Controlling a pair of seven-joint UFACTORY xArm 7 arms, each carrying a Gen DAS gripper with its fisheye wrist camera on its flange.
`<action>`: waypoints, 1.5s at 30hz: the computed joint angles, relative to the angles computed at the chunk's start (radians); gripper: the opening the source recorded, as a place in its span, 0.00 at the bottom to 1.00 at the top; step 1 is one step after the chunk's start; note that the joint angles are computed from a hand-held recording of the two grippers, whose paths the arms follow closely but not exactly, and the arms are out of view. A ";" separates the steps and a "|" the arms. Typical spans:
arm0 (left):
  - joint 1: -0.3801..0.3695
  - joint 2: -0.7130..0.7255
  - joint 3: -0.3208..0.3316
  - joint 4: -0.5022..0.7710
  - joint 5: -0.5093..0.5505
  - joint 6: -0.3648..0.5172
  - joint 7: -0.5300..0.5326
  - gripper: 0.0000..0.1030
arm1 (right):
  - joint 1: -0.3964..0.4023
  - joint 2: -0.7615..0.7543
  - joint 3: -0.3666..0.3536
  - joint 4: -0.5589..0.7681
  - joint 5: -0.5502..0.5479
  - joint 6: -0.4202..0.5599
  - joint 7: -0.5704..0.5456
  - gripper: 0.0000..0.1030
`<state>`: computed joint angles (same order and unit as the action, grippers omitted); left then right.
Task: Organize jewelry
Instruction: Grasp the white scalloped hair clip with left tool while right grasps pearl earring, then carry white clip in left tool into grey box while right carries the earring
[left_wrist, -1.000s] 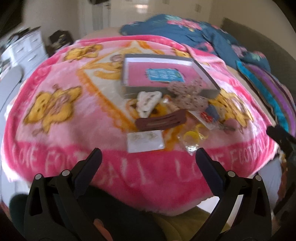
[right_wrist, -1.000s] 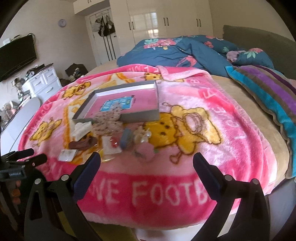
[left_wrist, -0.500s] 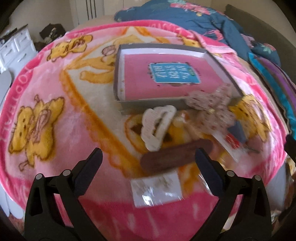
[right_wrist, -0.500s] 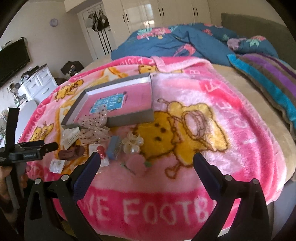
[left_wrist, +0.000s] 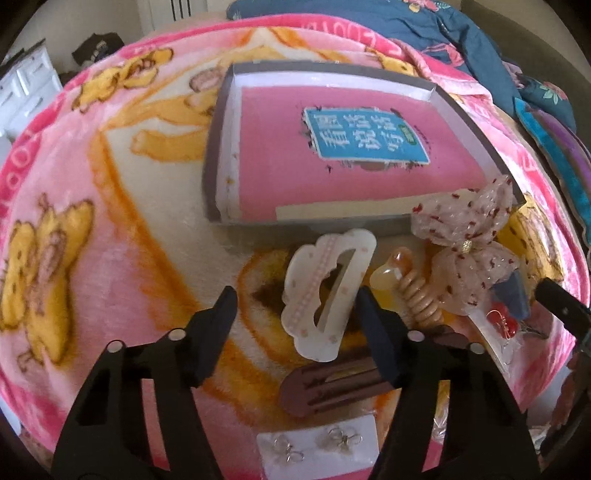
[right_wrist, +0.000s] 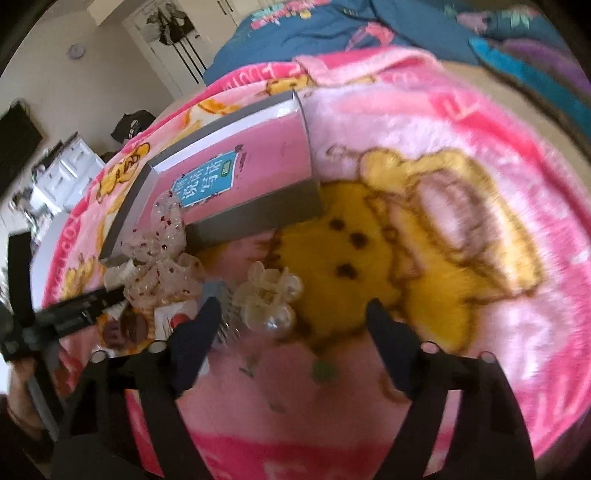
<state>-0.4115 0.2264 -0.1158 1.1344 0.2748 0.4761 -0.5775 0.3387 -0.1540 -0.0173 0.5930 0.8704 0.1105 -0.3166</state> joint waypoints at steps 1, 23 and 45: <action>0.001 0.007 -0.003 0.005 -0.004 0.004 0.009 0.53 | 0.013 0.028 -0.016 0.021 0.045 0.012 -0.026 0.70; -0.013 -0.059 -0.005 -0.069 0.062 -0.093 0.024 0.33 | -0.123 -0.048 0.046 0.021 0.598 0.118 -0.486 0.44; 0.072 -0.086 -0.016 0.050 -0.016 -0.111 0.060 0.33 | -0.033 -0.093 -0.053 0.116 0.266 0.049 -0.271 0.44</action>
